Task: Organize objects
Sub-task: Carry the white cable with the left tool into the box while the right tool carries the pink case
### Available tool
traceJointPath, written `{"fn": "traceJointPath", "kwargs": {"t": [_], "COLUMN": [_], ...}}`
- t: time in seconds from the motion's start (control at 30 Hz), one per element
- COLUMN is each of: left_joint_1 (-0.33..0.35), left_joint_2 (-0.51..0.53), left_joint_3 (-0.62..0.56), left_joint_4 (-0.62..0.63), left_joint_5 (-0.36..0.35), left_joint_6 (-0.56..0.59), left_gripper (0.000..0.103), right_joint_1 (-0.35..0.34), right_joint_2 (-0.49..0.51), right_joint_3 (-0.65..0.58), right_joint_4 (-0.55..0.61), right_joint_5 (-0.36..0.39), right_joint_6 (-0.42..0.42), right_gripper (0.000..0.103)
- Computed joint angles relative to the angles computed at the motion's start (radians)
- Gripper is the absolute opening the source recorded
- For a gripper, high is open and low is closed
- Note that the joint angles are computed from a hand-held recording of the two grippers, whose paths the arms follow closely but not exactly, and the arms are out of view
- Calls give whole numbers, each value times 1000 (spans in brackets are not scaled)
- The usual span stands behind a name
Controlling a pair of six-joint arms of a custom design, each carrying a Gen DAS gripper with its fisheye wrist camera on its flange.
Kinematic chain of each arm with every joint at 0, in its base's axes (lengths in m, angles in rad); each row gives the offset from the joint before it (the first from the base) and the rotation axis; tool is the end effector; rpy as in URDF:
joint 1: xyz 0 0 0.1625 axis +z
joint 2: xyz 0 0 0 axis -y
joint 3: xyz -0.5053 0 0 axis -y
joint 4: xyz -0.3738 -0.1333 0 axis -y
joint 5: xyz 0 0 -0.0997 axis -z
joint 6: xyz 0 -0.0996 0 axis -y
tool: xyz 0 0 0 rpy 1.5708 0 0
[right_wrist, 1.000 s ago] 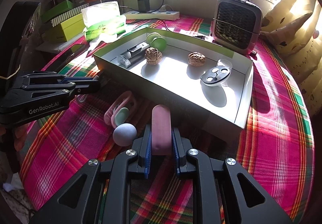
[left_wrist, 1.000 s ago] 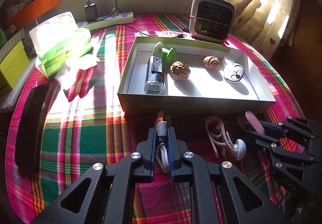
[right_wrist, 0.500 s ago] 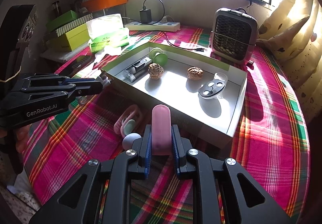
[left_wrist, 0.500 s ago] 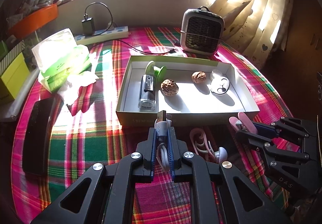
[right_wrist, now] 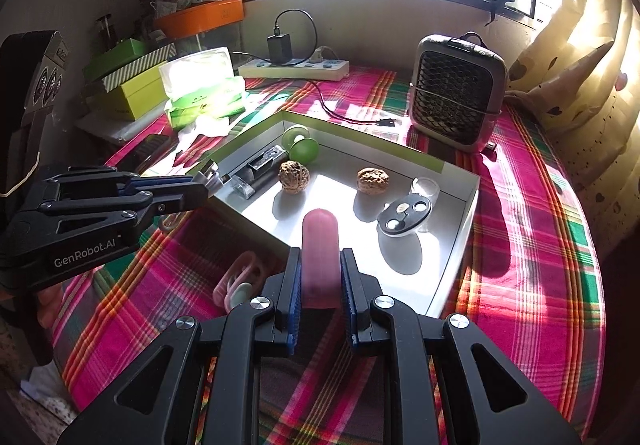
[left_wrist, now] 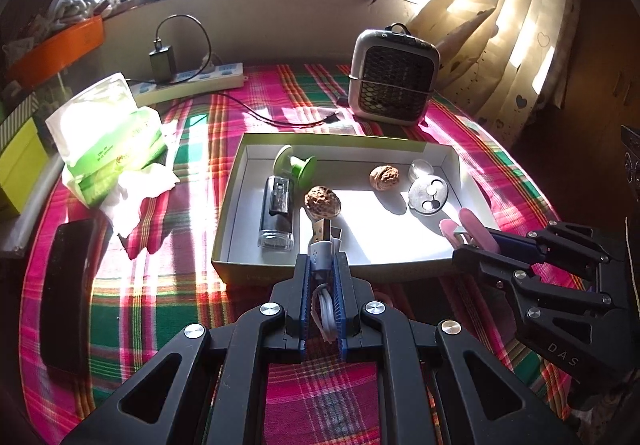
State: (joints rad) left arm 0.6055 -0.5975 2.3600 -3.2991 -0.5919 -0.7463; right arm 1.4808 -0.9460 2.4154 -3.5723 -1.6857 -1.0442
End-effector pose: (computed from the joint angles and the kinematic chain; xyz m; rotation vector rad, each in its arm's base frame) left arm -0.2424 -0.4304 0.0209 0.2745 2.3037 -0.9071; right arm 0.0792 -0.4786 0.1658 1.2069 -2.4273 0.5393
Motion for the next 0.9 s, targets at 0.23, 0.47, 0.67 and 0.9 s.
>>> {"fn": "traceJointPath", "kwargs": {"t": [0.23, 0.47, 0.67, 0.9], "left_joint_1": [43, 77, 99, 117], "left_joint_2": [13, 23, 30, 36], "left_joint_3": [-44, -77, -96, -113], "left_joint_4": [-19, -12, -23, -20], "left_joint_5": [-15, -33, -40, -45], "left_joint_6": [53, 76, 102, 111], "left_gripper": [9, 9, 9, 9], "right_joint_1": [29, 48, 68, 90], "right_joint_2": [24, 56, 92, 127], "right_joint_3": [-76, -156, -209, -265], "right_joint_4": [60, 125, 154, 200], "right_joint_5": [-20, -41, -66, -91], "right_joint_6": [33, 69, 80, 86], "right_gripper": [19, 19, 19, 19]}}
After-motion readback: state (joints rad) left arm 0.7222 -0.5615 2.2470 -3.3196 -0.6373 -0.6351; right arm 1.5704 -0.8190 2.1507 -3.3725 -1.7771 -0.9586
